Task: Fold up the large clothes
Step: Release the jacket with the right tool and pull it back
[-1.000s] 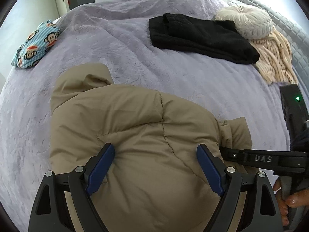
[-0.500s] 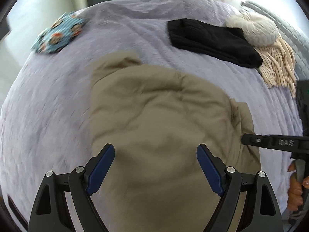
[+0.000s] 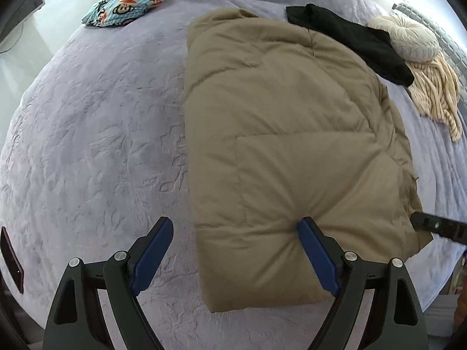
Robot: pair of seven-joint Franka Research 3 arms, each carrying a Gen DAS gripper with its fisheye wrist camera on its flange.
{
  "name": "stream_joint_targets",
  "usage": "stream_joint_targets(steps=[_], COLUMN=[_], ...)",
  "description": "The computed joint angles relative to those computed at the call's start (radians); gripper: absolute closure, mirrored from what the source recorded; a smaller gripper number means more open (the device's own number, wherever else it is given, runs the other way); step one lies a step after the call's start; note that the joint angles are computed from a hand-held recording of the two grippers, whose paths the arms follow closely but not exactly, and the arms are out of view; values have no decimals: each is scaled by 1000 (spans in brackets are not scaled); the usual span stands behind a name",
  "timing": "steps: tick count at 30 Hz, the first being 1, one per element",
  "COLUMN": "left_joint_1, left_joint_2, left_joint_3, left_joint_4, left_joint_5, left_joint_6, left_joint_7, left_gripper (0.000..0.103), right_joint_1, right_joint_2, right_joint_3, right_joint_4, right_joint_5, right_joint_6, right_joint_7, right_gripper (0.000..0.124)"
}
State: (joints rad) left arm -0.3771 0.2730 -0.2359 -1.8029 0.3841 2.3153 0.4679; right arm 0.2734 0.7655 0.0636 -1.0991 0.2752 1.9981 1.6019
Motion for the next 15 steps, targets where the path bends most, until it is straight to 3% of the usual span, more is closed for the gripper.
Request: stream_joint_targets(steps=[15], left_joint_1=[20], left_joint_2=[3], left_joint_3=[-8], left_joint_4=[-20], left_joint_5=[-71], left_joint_6=[54], left_joint_7=[53], left_gripper=[14], right_joint_1=[53], right_joint_2=[72], right_joint_3=[-36], right_joint_4=[81], right_joint_5=[-96], right_joint_6=[-87], right_joint_7=[111], right_gripper=[104])
